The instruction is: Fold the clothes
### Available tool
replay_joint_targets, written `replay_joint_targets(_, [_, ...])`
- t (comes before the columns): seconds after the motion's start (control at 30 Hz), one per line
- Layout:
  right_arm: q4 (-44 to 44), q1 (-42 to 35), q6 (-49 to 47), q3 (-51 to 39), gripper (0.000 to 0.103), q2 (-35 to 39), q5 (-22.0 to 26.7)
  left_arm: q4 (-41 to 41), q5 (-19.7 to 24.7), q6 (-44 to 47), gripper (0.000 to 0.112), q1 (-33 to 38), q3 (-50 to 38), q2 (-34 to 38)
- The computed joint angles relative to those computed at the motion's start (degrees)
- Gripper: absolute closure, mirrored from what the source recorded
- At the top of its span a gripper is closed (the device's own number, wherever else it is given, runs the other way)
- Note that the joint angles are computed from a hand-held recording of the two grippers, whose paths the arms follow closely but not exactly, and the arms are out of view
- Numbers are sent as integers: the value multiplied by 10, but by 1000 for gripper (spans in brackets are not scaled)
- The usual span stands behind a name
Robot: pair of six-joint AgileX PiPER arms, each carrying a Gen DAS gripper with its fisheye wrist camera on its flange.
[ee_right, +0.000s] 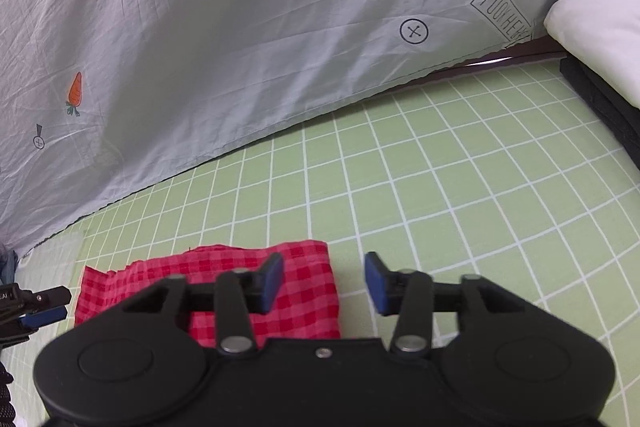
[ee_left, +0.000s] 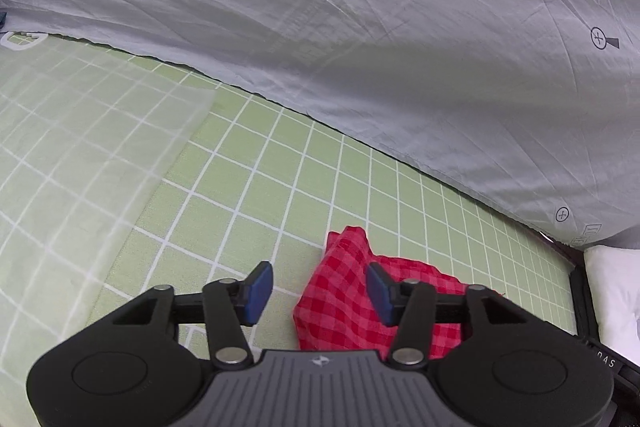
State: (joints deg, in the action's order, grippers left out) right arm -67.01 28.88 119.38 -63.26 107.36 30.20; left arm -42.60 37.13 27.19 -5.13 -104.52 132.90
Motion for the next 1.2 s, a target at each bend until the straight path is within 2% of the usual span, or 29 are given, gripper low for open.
replay_joint_targets(0.07, [5, -2, -20, -3, 34, 0, -25, 11, 20, 5, 30, -4, -12, 5])
replay_joint_targets(0.1, [13, -4, -38, -7, 26, 3, -39, 25, 29, 8, 30, -9, -20, 8])
replay_joint_targets(0.2, [73, -2, -139, -40, 19, 28, -53, 90, 48, 18, 30, -38, -56, 26])
replay_joint_targets(0.33, [165, 1, -278, -95, 15, 71, -47, 144, 65, 50, 30, -73, -102, 53])
replay_joint_targets(0.47, [203, -3, -342, -129, 11, 102, -53, 146, 68, 61, 30, -89, -124, 72])
replay_joint_targets(0.53, [199, -3, -344, -137, 12, 111, -59, 129, 50, 69, 35, -92, -108, 69])
replay_joint_targets(0.6, [184, -1, -332, -139, 23, 117, -72, 109, 41, 81, 49, -92, -96, 65])
replay_joint_targets(0.63, [179, -2, -331, -137, 28, 117, -86, 96, 53, 88, 55, -90, -98, 66])
replay_joint_targets(0.7, [207, -6, -354, -137, 59, 115, -115, 72, 76, 101, 85, -86, -104, 68])
replay_joint_targets(0.73, [231, -7, -372, -138, 65, 115, -126, 64, 83, 106, 92, -86, -101, 65])
replay_joint_targets(0.77, [259, -9, -392, -138, 81, 113, -134, 60, 84, 112, 96, -87, -88, 55])
replay_joint_targets(0.8, [281, -8, -403, -136, 87, 109, -145, 56, 85, 117, 97, -88, -75, 45])
replay_joint_targets(0.9, [254, 7, -357, -108, 90, 78, -160, 38, 66, 149, 99, -90, 9, -18])
replay_joint_targets(1.03, [146, 41, -230, -35, 90, 6, -152, -2, 26, 195, 99, -89, 148, -121])
replay_joint_targets(1.2, [48, 115, -79, 61, 90, -95, -102, -52, -21, 245, 99, -100, 324, -264])
